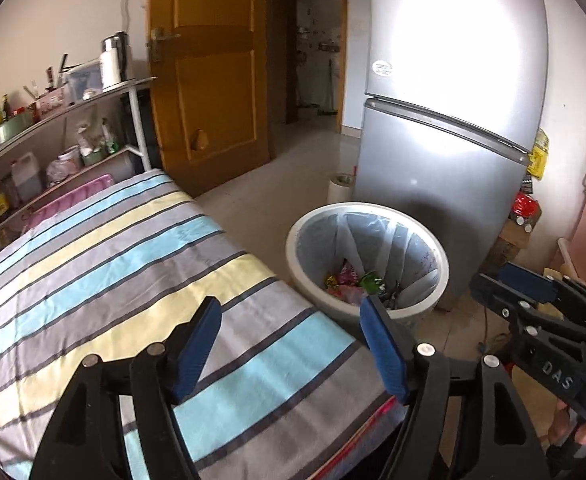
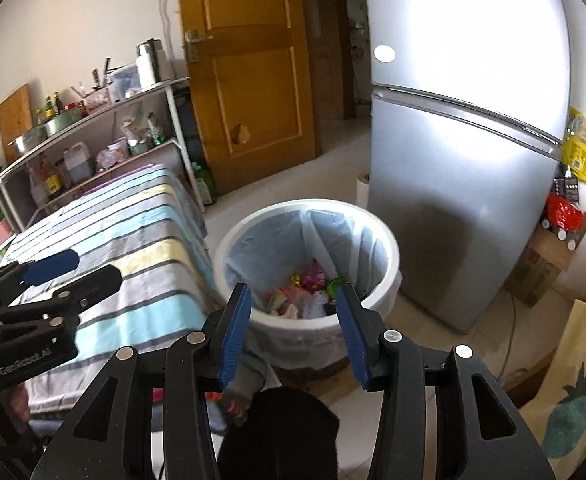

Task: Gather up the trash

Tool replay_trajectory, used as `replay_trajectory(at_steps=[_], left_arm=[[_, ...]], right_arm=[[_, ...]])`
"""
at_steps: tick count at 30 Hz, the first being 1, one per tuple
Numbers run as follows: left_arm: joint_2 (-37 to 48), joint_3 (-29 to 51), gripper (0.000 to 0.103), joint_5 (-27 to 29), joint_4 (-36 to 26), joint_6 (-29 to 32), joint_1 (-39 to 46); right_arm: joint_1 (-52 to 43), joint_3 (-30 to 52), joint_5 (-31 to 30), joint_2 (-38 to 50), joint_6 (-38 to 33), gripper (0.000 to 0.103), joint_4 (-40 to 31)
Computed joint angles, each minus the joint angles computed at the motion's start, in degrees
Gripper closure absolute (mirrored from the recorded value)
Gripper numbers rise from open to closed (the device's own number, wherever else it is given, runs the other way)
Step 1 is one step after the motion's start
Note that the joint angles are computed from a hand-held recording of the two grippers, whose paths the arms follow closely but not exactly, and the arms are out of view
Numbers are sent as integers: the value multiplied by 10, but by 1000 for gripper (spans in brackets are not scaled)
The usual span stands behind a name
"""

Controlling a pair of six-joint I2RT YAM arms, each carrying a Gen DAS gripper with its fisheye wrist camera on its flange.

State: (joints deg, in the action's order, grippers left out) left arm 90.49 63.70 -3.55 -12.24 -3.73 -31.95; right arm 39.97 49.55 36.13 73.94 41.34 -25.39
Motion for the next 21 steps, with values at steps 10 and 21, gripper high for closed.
replay_trajectory(at_steps=[10,21], left_arm=[[-61,-64,27,-44,7,-4,-2],[-85,-92,27,-43,15,-9,11]], right_arm=[[66,6,33,7,33,54,4],[77,14,51,22,50,53,-2]])
